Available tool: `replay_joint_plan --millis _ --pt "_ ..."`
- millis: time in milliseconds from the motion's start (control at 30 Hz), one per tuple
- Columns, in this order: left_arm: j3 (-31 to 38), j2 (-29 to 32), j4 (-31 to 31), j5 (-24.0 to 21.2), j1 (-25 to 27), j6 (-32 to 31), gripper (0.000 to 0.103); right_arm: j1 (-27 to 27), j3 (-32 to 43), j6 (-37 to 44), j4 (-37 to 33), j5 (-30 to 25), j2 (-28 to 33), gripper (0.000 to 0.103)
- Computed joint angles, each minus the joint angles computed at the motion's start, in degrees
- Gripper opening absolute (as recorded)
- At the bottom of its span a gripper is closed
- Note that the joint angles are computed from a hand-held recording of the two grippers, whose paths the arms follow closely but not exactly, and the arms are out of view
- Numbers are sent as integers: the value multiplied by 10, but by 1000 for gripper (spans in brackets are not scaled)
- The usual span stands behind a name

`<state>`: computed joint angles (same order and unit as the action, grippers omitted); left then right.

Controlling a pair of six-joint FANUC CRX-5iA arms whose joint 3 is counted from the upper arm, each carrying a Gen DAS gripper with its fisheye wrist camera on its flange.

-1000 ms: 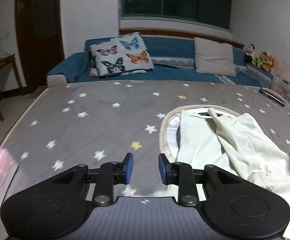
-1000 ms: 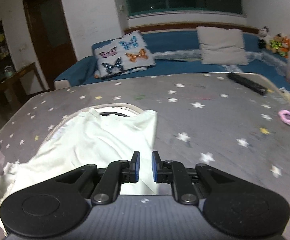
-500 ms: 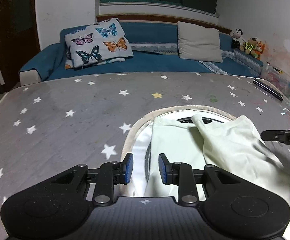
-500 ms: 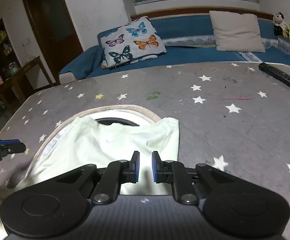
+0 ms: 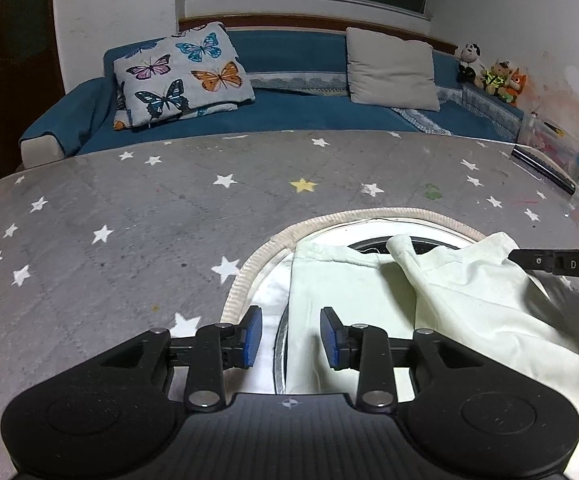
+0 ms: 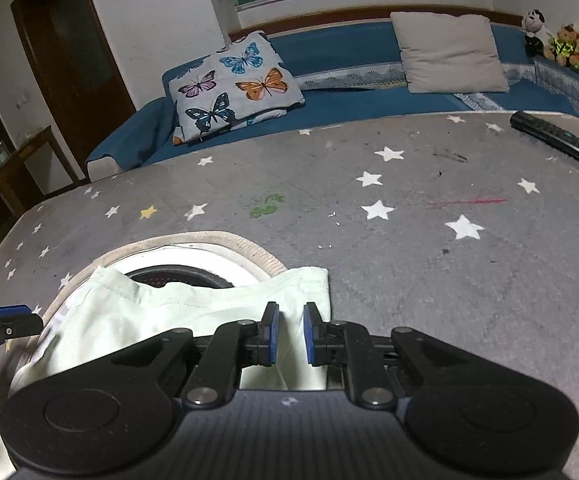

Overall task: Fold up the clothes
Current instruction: 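Lower the held shirt onto the mattress with both grippers, spreading it flat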

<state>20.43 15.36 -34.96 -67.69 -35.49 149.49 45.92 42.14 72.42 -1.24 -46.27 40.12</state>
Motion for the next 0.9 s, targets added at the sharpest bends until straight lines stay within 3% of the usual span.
replay_joint_plan --millis 567,667,900 --pt "-3 10 9 30 13 -7 41 21 -30 -24 93 21 1 13" --pt "-1 16 15 36 19 -13 41 22 -25 -24 100 17 5 4" --pt "9 34 32 51 35 -31 39 18 -64 -54 122 60 -19 1"
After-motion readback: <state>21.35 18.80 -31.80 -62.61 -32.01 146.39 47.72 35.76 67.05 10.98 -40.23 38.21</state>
